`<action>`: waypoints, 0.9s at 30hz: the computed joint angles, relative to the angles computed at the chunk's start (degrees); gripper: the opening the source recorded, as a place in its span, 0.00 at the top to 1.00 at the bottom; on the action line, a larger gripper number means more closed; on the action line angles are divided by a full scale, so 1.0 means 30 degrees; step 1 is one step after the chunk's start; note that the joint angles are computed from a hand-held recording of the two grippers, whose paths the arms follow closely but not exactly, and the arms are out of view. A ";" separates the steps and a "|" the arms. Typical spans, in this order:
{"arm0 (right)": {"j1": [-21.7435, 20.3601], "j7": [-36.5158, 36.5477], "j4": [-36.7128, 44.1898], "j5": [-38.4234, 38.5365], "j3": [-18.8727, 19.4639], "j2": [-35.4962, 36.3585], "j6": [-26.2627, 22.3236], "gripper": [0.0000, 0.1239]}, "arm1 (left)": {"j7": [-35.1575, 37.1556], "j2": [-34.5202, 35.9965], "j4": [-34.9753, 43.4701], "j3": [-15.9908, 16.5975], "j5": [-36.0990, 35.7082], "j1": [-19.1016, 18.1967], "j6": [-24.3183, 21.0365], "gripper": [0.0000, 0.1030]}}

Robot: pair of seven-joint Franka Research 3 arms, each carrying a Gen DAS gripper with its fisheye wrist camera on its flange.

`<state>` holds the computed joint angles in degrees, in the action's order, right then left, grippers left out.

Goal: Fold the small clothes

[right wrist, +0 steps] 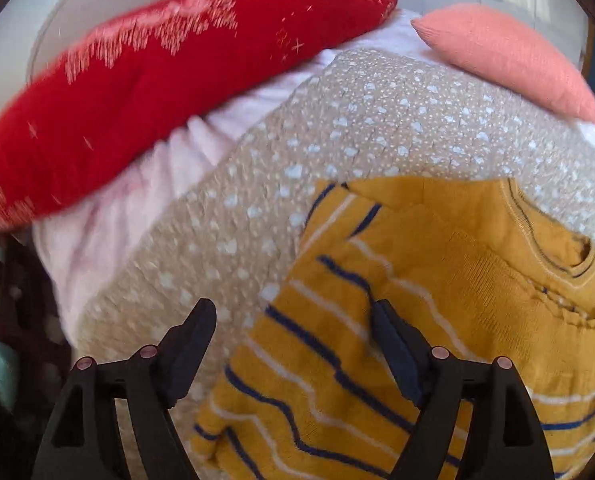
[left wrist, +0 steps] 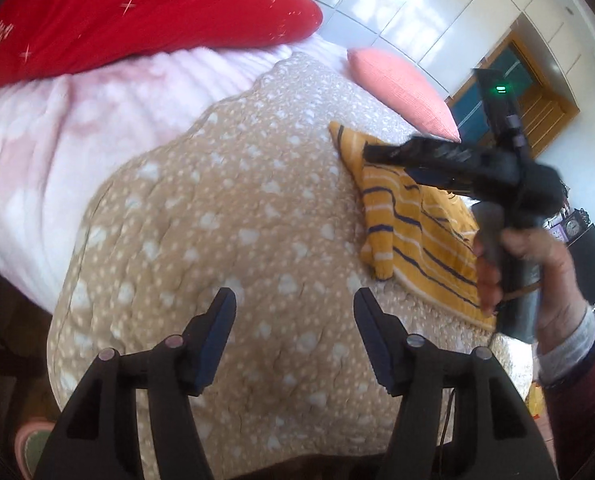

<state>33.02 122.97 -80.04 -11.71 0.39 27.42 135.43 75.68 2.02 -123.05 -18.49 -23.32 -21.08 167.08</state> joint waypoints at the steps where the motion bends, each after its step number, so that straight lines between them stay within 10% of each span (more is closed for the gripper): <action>1: 0.0596 0.0396 0.0614 -0.1039 -0.0404 0.0487 -0.0721 0.28 | -0.0016 -0.0118 -0.0125 -0.0006 0.0013 -0.0005 -0.0051 0.41; 5: 0.2353 0.1361 0.2822 -0.4861 -0.1688 0.2352 -0.3759 0.29 | 0.0014 -0.0932 -0.0975 0.0182 -0.0375 -0.0290 -0.0003 0.41; 8: 0.2499 0.3159 0.1668 -0.5945 -0.2020 0.1735 -0.3178 0.51 | 0.0058 -0.1111 -0.1111 0.0424 -0.0538 -0.0475 -0.0151 0.41; 10: 0.2107 0.3585 0.0575 -0.6246 -0.1815 0.0963 -0.2155 0.76 | -0.0857 -0.1112 -0.0959 0.0503 0.0595 -0.0471 -0.0346 0.41; 12: 0.1346 0.4000 -0.1144 -0.5818 -0.1417 -0.0311 -0.0348 0.80 | -0.1731 -0.1129 -0.0827 0.0515 0.1554 -0.0488 -0.0412 0.41; 19: -0.1027 0.7406 -0.8333 -0.5505 -0.1018 -0.6207 0.6193 0.82 | -0.3512 -0.1155 0.0232 0.0350 0.3740 -0.0849 -0.1300 0.41; 27: -0.5119 1.2403 -1.7690 -0.7535 -0.1006 -1.4340 0.8809 0.84 | -0.5198 0.0118 0.2841 -0.0320 0.6726 -0.1513 -0.2834 0.40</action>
